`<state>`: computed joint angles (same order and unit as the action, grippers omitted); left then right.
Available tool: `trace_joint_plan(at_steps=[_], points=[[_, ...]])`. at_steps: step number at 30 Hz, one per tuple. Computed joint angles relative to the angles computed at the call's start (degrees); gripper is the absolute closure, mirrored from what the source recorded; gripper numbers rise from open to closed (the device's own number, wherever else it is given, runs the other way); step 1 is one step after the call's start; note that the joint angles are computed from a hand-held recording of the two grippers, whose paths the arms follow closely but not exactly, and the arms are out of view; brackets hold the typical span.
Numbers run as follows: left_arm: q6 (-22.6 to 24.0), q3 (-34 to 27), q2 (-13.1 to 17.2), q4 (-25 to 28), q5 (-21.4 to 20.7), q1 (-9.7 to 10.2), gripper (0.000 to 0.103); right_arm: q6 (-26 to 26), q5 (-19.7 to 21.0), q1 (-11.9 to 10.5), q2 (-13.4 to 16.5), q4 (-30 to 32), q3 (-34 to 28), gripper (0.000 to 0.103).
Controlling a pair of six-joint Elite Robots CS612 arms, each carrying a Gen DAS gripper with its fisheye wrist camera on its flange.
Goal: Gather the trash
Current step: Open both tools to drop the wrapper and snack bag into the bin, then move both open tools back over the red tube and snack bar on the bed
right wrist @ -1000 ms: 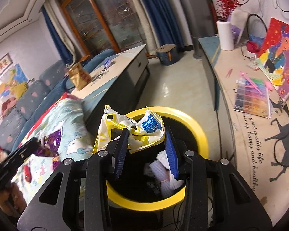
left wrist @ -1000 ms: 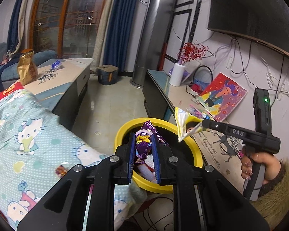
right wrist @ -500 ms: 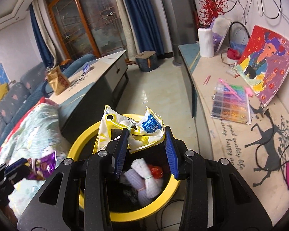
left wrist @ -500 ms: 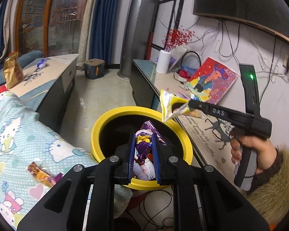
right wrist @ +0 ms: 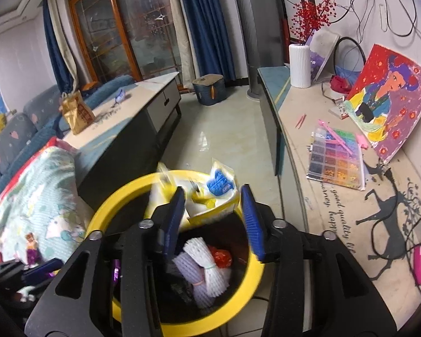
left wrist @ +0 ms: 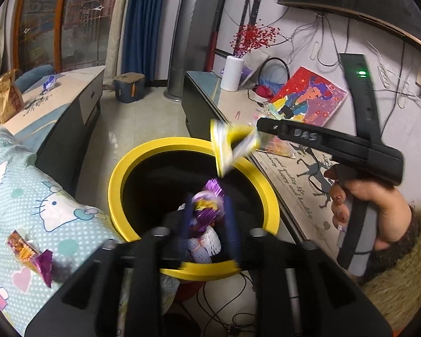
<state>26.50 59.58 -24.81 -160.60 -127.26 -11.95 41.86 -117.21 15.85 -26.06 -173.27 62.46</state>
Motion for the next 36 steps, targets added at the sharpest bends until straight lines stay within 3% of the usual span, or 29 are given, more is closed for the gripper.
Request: trace_joint_plan(at_steps=[1, 4, 6, 16, 31, 36], points=[[-0.70, -0.36, 0.20, -0.08, -0.08, -0.03, 0.052, 0.13, -0.31, 0.06, -0.01, -0.83, 0.16, 0.044], [-3.07, -0.93, 0.55, -1.53, -0.93, 0.19, 0.030, 0.19, -0.35, 0.20, -0.22, -1.08, 0.54, 0.041], [-4.51, -0.80, 0.49, -2.96, -1.41, 0.36, 0.007, 0.94, -0.02, 0.26, -0.44, -1.43, 1.15, 0.035], [-10.93, 1.56, -0.66, -11.63, 0.39, 1.66, 0.007, -0.27, 2.55, 0.86, -0.98, -3.41, 2.32, 0.034], [-17.78, 2.65, -1.48, -20.41, 7.80, 4.05, 0.007, -8.08, 9.50, 2.42, 0.89, -5.90, -2.81, 0.032], [-19.39, 2.71, -1.45, -22.31, 9.15, 4.89, 0.007, -10.71, 11.19, 3.22, 1.89, -5.97, -5.30, 0.021]])
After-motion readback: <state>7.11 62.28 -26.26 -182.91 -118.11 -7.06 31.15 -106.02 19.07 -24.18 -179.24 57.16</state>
